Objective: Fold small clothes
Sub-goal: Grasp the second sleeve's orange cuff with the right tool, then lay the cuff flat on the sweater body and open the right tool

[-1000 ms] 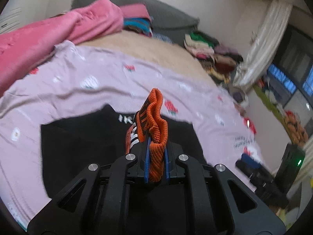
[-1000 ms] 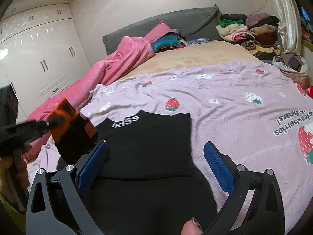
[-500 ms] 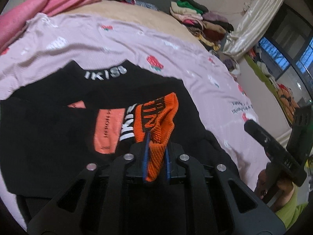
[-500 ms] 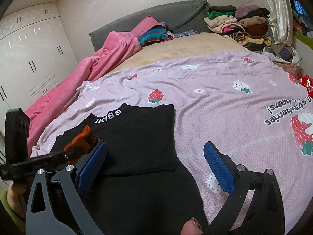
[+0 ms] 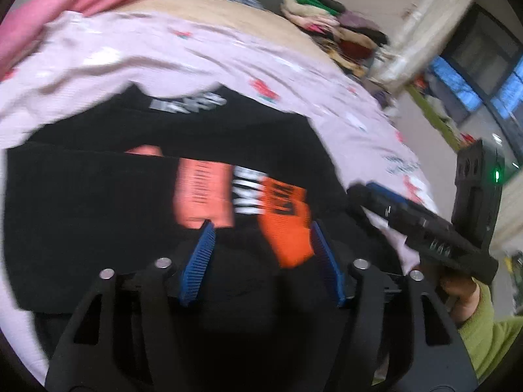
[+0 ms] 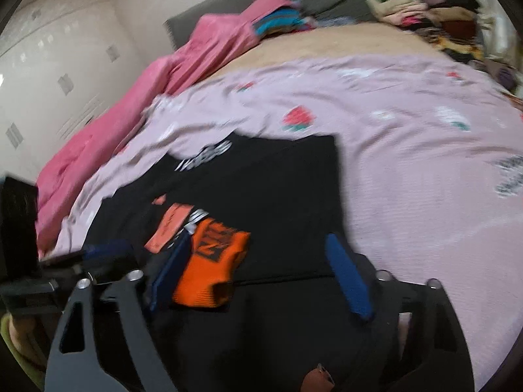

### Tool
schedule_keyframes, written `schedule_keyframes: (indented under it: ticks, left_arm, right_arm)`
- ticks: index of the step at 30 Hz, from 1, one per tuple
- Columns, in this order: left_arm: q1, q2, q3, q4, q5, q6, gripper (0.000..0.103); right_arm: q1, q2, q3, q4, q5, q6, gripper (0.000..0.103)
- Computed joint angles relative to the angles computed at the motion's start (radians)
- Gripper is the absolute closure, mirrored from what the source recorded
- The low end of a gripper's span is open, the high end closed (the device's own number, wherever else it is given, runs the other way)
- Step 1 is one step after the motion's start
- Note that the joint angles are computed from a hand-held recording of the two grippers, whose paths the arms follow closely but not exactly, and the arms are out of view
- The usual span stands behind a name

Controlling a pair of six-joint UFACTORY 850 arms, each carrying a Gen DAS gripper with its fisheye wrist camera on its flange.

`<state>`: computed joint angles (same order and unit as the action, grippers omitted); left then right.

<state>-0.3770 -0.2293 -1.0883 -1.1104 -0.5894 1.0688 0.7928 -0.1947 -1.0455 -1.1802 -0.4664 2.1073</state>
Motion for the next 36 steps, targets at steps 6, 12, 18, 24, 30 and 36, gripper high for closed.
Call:
schedule_keyframes:
  ticks: [6,12,18,24,30,36]
  left_arm:
    - [0.079,0.056,0.027,0.003,0.117,-0.052,0.029]
    - [0.162,0.088,0.039,-0.057,0.165,-0.054,0.025]
    - [0.215,0.093,0.026,-0.087,0.186,-0.073,0.025]
    - [0.198,0.089,0.012,-0.066,0.189,-0.081,0.025]
    - [0.141,0.053,-0.001,0.026,0.195,-0.128,0.025]
    - [0.093,0.018,-0.016,0.133,0.21,-0.198,0.025]
  right_arm:
    - [-0.038,-0.12,-0.096,0.147,0.143,-0.175,0.051]
    - [-0.029,-0.138,-0.125,0.008,0.173,-0.089,0.09]
    - [0.01,-0.088,-0.18,-0.146,0.034,-0.144,0.091]
    - [0.029,-0.104,-0.251,0.001,-0.171,-0.43,0.09]
    - [0.016,-0.119,-0.223,0.099,-0.188,-0.465,0.089]
    - [0.017,-0.148,-0.218,0.135,-0.248,-0.462,0.083]
